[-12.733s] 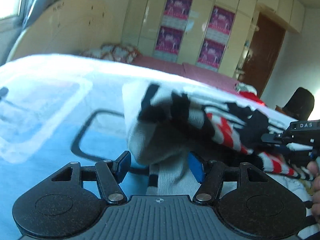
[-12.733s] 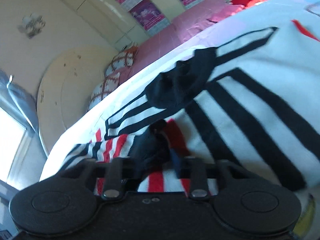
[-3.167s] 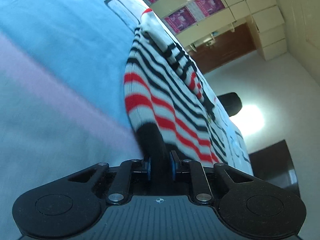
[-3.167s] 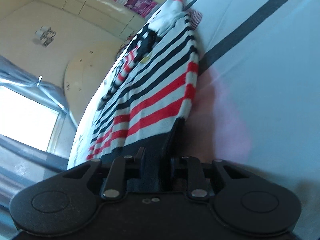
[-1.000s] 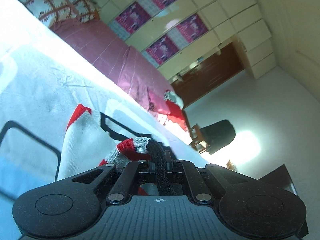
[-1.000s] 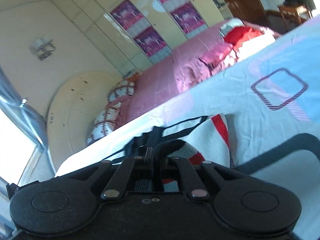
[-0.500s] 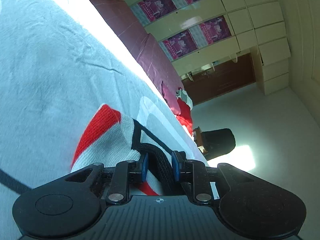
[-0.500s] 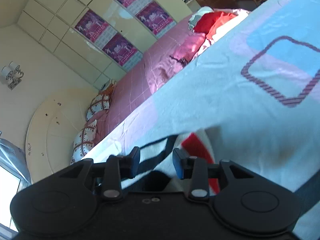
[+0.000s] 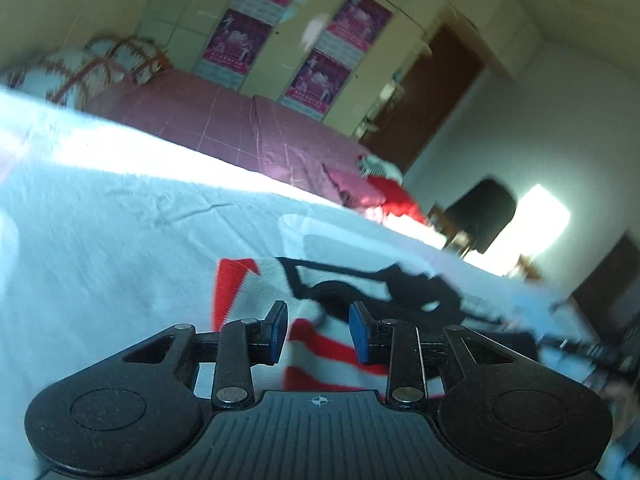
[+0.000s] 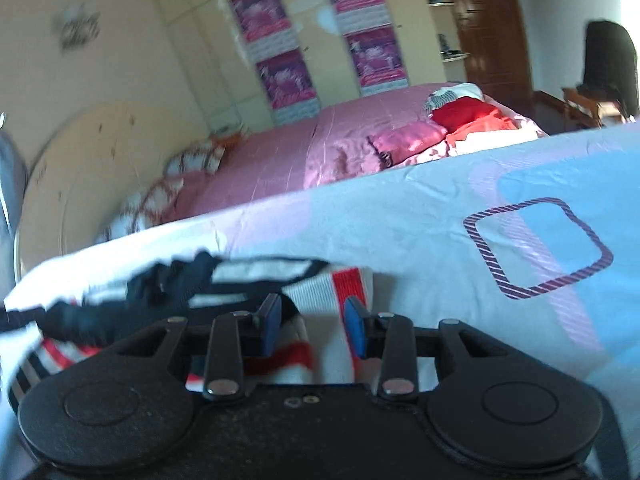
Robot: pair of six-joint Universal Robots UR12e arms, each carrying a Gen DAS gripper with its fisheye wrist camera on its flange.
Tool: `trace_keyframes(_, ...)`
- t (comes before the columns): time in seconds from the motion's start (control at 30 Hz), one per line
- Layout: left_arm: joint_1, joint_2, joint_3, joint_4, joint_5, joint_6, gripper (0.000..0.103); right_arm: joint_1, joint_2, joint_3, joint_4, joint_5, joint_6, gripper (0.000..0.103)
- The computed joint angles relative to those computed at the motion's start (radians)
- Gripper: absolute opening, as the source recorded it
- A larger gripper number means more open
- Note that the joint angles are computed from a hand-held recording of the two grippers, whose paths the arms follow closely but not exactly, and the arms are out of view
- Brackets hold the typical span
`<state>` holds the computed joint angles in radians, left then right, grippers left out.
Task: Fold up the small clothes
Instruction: 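Lower the hem onto the sweater and open both grippers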
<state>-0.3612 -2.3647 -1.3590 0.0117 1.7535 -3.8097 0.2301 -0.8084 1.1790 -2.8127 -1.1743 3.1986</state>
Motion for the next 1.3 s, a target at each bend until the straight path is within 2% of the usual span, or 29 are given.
trace_keyframes(0.13, 0.002, -0.006, 0.077, -0.164, -0.041, 0.194, 0.033, 0.021, 0.009, -0.039, 0.095, -0.009, -0.2, 0.036)
trace_keyframes(0.2, -0.003, -0.025, 0.138, -0.244, -0.014, 0.258, 0.033, 0.037, 0.032, -0.077, 0.089, -0.047, -0.251, 0.036)
trace_keyframes(0.27, 0.003, -0.043, 0.172, -0.257, -0.023, 0.21, 0.033, 0.046, 0.069, -0.135, 0.089, -0.064, -0.194, 0.035)
trace_keyframes(0.3, 0.005, -0.054, 0.181, -0.251, -0.01, 0.162, 0.033, 0.048, 0.087, -0.166, 0.105, -0.065, -0.139, 0.034)
trace_keyframes(0.4, 0.026, -0.073, 0.178, -0.214, -0.049, 0.004, 0.033, 0.05, 0.126, -0.224, 0.128, -0.091, -0.016, 0.034)
trace_keyframes(0.43, 0.028, -0.071, 0.17, -0.198, -0.053, -0.005, 0.033, 0.046, 0.129, -0.226, 0.131, -0.082, 0.004, 0.034)
trace_keyframes(0.53, 0.029, -0.072, 0.151, -0.152, -0.078, 0.01, 0.033, 0.035, 0.125, -0.213, 0.118, -0.039, 0.022, 0.035)
trace_keyframes(0.73, 0.026, -0.083, 0.173, -0.178, -0.103, 0.086, 0.033, 0.036, 0.14, -0.244, 0.188, -0.001, -0.021, 0.036)
trace_keyframes(0.8, 0.017, -0.084, 0.187, -0.199, -0.087, 0.145, 0.033, 0.051, 0.139, -0.251, 0.218, -0.044, -0.081, 0.032)
trace_keyframes(0.87, 0.004, -0.089, 0.212, -0.247, -0.054, 0.216, 0.032, 0.063, 0.136, -0.252, 0.222, -0.084, -0.143, 0.015)
trace_keyframes(0.9, -0.003, -0.093, 0.228, -0.279, -0.025, 0.251, 0.028, 0.068, 0.134, -0.25, 0.217, -0.104, -0.167, 0.012)
trace_keyframes(0.93, -0.011, -0.096, 0.24, -0.298, 0.005, 0.275, 0.004, 0.074, 0.133, -0.248, 0.21, -0.124, -0.187, 0.008)
trace_keyframes(1.0, -0.016, -0.094, 0.232, -0.272, 0.025, 0.263, 0.005, 0.081, 0.128, -0.233, 0.159, -0.157, -0.201, 0.006)
trace_keyframes(1.1, -0.023, -0.074, 0.173, -0.148, 0.069, 0.216, 0.004, 0.084, 0.117, -0.195, 0.033, -0.17, -0.192, 0.006)
trace_keyframes(1.17, -0.027, -0.063, 0.145, -0.088, 0.116, 0.183, 0.004, 0.087, 0.116, -0.188, -0.014, -0.19, -0.192, 0.005)
trace_keyframes(1.23, -0.029, -0.059, 0.131, -0.065, 0.145, 0.162, 0.004, 0.088, 0.126, -0.206, -0.014, -0.207, -0.189, 0.005)
trace_keyframes(1.3, -0.027, -0.061, 0.136, -0.103, 0.145, 0.14, 0.004, 0.09, 0.139, -0.226, 0.019, -0.227, -0.173, 0.005)
